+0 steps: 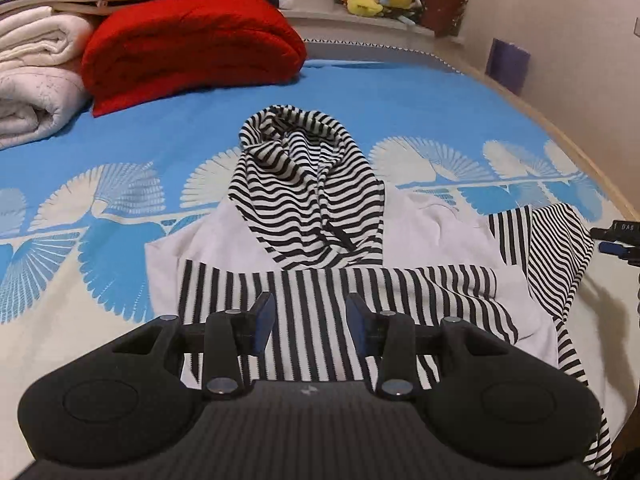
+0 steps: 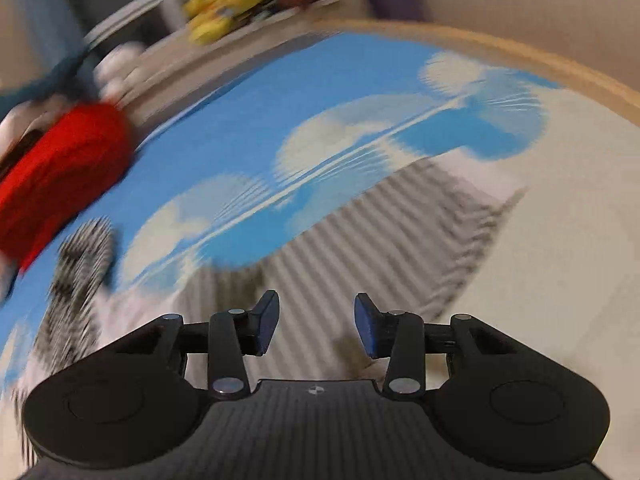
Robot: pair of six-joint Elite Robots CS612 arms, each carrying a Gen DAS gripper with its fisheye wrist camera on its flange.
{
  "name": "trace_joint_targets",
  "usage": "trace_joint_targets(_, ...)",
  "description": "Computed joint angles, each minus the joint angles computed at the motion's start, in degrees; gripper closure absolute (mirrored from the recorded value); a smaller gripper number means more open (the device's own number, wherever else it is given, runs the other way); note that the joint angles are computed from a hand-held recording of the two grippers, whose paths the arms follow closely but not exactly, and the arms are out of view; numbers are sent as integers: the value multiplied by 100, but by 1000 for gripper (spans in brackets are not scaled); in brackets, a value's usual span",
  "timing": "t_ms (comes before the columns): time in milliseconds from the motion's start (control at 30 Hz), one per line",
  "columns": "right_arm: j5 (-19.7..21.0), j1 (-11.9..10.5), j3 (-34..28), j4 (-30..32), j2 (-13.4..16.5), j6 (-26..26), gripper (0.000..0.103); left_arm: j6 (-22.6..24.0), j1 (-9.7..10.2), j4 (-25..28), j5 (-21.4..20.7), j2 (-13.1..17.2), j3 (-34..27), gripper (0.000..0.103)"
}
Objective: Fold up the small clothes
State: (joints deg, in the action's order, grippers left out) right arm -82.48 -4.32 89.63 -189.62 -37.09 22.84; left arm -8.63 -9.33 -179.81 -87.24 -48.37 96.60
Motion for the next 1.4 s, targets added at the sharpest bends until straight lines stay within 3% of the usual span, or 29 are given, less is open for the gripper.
trace_joint_targets(100, -395, -171, -140, -136, 192, 790, 60, -94, 3, 227, -21, 24, -75, 59)
trace_joint_targets(233, -418, -354, -339, -69, 448, 1554, 59, -151, 31, 320, -69, 75, -122, 59)
trace_joint_targets(367, -446, -412, -627, 177, 685, 2080, 59, -184, 58, 416, -60, 123, -197, 59)
trace_joint_targets(467, -445, -397, -768, 4, 802, 2006, 61, -237, 74, 497, -47, 152, -252, 59)
trace_joint_targets(500, -416, -381, -858, 7, 851, 1955, 72, -256, 79, 513, -49, 157, -264, 59)
trace_joint_targets(533, -310, -389, -903, -7, 883, 1933, 97, -282, 86, 519, -57, 162, -276, 59)
trace_joint_targets(567, -254, -389, -927, 13, 898, 1932, 99, -306, 94, 522, -72, 167, -289, 59)
trace_joint_targets(667, -760, -316, -816, -118, 814, 2217, 100, -346, 104, 513, -74, 166, -298, 59)
trace_joint_targets(767, -1771, -179, -632, 16, 620, 2509, 100, -349, 115, 576, -68, 168, -317, 59)
trace_joint_targets(800, -1833, -174, -607, 135, 595, 2552, 100, -356, 119, 606, -67, 167, -326, 59)
trace_joint_targets(900, -1438, -257, -603, 506, 604, 2856, 92, -410, 146, 596, -98, 155, -323, 59)
trace_joint_targets(967, -1371, -278, -584, 371, 633, 2944, 92, -432, 161, 556, -100, 134, -295, 59)
trace_joint_targets(1067, -1350, -286, -620, 293, 657, 2906, 97, -412, 195, 471, -58, 84, -225, 59)
trace_joint_targets(1167, -2072, -105, -686, 238, 594, 2659, 100, -494, 260, 428, 66, 35, -176, 59)
trace_joint_targets(1233, -2459, 148, -844, -327, 583, 1804, 100, -669, 335, 444, 169, -2, -165, 59)
trace_joint_targets(1267, -2433, 289, -924, -767, 586, 1233, 100, -803, 385, 466, 220, -24, -162, 59)
trace_joint_targets(1333, -1908, 545, -1001, -1686, 565, 276, 100, -1080, 492, 482, 238, -53, -176, 59)
trace_joint_targets(1400, -892, 801, -972, -2413, 500, -347, 100, -1420, 604, 458, 238, -86, -174, 59)
